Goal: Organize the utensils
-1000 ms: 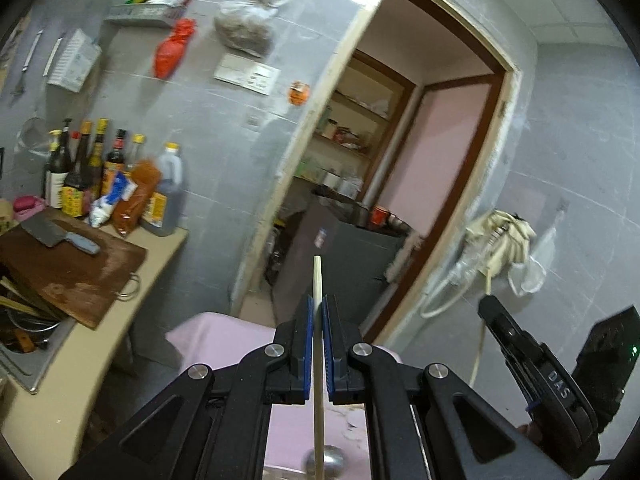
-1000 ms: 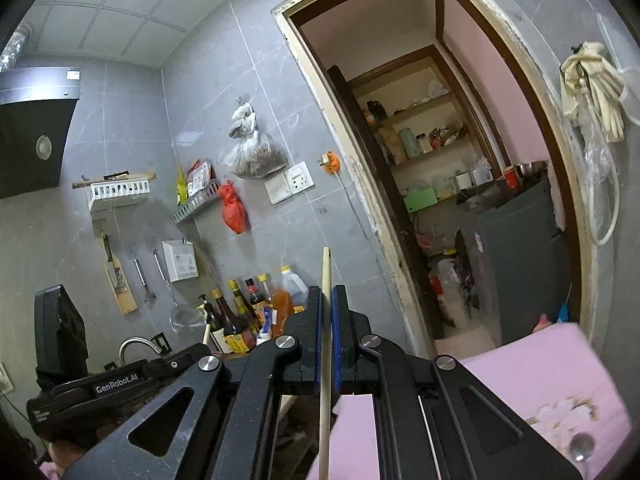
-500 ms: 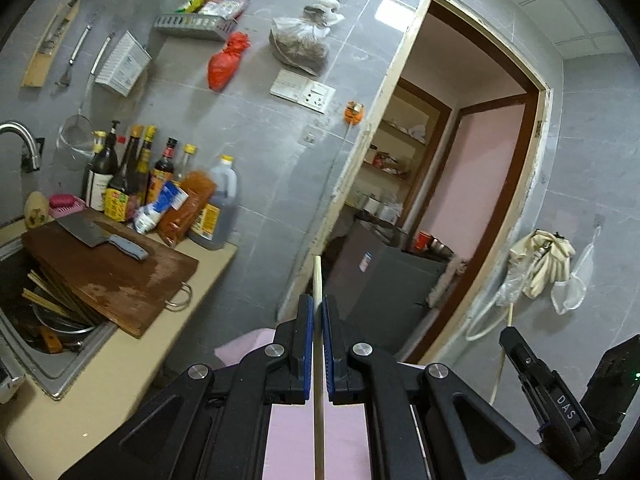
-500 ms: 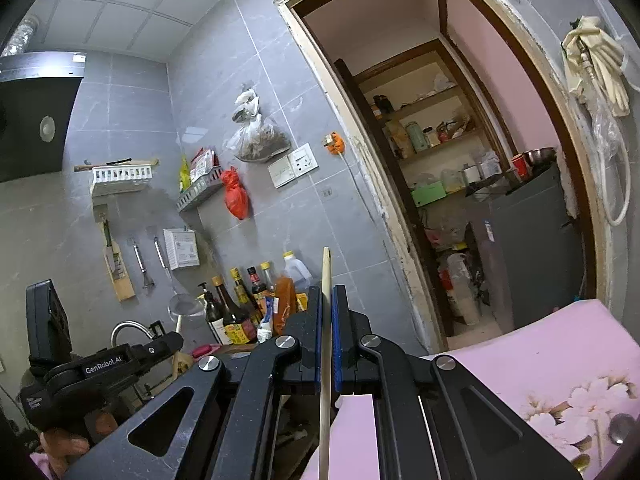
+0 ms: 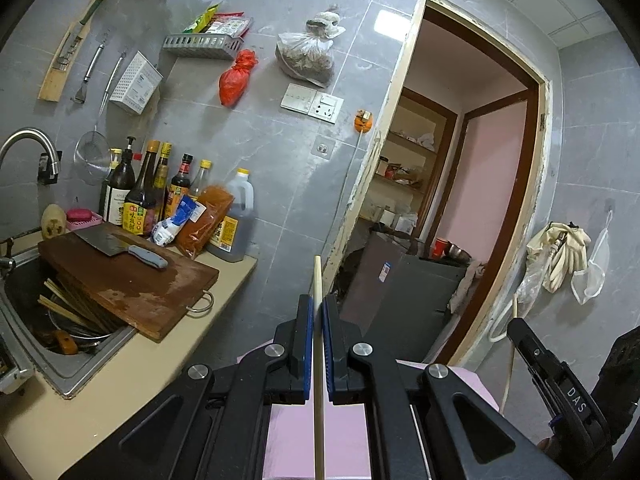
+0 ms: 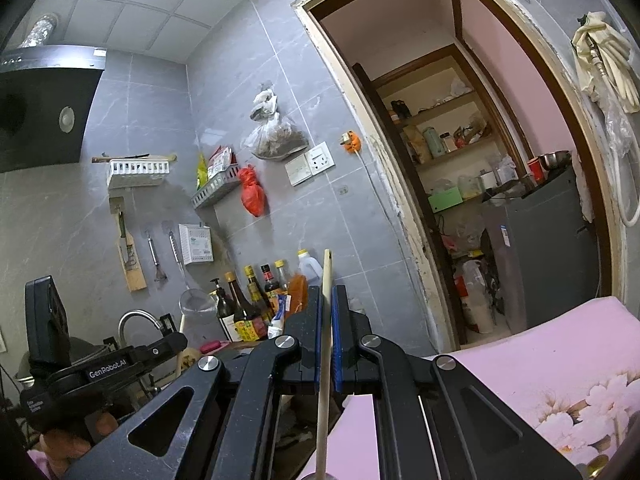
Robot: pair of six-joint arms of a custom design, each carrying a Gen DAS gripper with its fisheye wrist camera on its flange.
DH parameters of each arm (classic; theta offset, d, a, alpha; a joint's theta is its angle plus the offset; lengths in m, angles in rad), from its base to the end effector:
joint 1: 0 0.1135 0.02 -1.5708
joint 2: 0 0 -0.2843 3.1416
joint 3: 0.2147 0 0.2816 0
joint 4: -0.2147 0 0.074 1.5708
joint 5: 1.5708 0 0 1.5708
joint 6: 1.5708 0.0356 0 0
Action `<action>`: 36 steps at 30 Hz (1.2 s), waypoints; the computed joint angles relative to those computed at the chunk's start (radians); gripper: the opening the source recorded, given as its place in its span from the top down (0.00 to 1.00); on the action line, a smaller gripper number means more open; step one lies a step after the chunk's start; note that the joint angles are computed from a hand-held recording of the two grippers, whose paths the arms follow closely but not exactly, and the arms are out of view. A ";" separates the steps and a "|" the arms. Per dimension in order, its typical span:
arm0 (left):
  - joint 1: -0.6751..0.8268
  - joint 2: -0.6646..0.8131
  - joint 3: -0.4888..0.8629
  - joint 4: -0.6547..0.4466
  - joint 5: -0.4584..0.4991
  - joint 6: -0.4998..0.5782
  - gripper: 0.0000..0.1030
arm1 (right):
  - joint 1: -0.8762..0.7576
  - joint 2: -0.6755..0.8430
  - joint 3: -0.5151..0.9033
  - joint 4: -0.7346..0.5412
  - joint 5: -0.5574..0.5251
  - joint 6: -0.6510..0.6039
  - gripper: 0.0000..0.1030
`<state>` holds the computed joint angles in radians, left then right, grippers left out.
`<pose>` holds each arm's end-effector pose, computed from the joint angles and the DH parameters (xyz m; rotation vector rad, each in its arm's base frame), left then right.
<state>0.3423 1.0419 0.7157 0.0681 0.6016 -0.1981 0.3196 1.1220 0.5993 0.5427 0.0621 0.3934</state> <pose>0.2482 0.0671 0.3012 -0.0643 1.8037 -0.4457 0.2613 0.0841 0.2865 0.1078 1.5700 0.5142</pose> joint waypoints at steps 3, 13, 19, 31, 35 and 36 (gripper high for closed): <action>0.001 -0.005 -0.004 0.002 -0.001 0.002 0.95 | 0.021 -0.015 -0.019 0.008 0.020 -0.020 0.95; 0.039 -0.048 -0.016 -0.055 0.064 0.047 0.95 | 0.030 -0.097 -0.018 -0.095 0.023 -0.042 0.95; 0.048 -0.050 0.022 -0.157 0.097 0.079 0.77 | 0.001 -0.181 -0.006 -0.209 0.009 -0.039 0.83; -0.017 -0.172 0.064 -0.320 0.048 0.078 0.35 | -0.140 -0.375 0.064 -0.531 -0.059 -0.047 0.40; -0.106 -0.229 0.073 -0.367 -0.036 0.064 0.22 | -0.248 -0.428 0.095 -0.642 -0.127 -0.069 0.29; -0.132 -0.238 0.075 -0.375 -0.061 0.061 0.19 | -0.292 -0.442 0.099 -0.671 -0.160 -0.077 0.28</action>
<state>0.2106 0.8043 0.7906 -0.3068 0.5407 -0.1370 0.0278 0.6796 0.6981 -0.1287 -0.0978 0.3163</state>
